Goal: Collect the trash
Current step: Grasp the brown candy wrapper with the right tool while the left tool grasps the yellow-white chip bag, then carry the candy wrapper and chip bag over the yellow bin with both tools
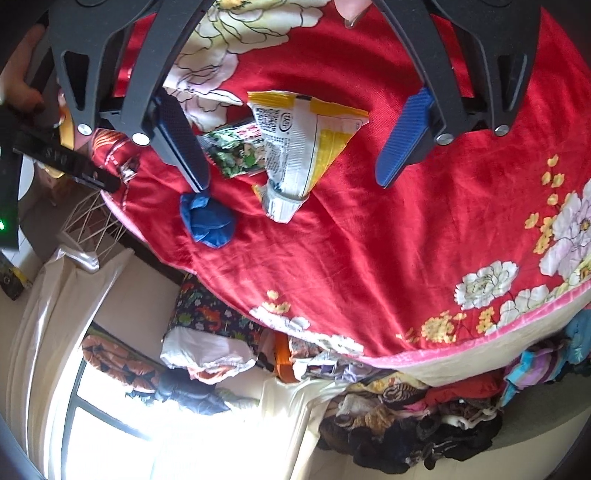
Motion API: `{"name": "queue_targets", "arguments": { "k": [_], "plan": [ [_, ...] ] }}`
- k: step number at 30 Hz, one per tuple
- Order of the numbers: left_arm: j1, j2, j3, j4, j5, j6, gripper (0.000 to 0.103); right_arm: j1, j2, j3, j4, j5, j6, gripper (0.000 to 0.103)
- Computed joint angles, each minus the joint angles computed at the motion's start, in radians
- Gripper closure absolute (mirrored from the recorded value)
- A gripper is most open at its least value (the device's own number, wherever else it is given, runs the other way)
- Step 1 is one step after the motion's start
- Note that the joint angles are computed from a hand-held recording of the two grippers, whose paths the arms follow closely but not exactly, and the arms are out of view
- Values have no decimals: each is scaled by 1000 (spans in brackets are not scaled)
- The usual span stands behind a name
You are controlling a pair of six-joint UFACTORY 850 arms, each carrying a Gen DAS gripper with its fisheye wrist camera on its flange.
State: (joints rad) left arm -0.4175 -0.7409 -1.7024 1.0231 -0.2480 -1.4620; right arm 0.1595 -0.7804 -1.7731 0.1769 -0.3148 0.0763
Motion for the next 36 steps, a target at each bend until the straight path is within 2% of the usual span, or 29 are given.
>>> {"name": "queue_targets", "arguments": {
  "k": [3,7,9,10,11,14,16,19,29,36],
  "plan": [
    [4,-28,-36,-139,-16,145,28,-4,-57,-81,-18,-62,25,20],
    [6,-70,-92,-318,-62,333,31,-10,-113,-155,40,-144,-29,36],
    [7,-81,-103,-350,-72,365,33,-9,-110,-143,53,-136,-56,42],
    [6,-84,-106,-358,-77,375,35,-8,-105,-135,66,-131,-79,49],
    [5,-87,-109,-363,-82,381,41,-8,-97,-118,97,-124,-126,54],
    [3,-98,-119,-387,-112,410,51,-13,-68,-67,202,-108,-242,61],
    [3,-94,-113,-391,-110,414,53,-15,-49,-35,277,-99,-317,67],
    [1,-79,-92,-357,-101,392,57,-17,-14,16,398,-90,-446,81],
    [-6,-4,-12,-196,-33,215,60,-15,76,134,667,-81,-725,85],
    [-13,26,-5,-124,3,127,60,-14,138,206,783,-53,-880,85]
  ]
}}
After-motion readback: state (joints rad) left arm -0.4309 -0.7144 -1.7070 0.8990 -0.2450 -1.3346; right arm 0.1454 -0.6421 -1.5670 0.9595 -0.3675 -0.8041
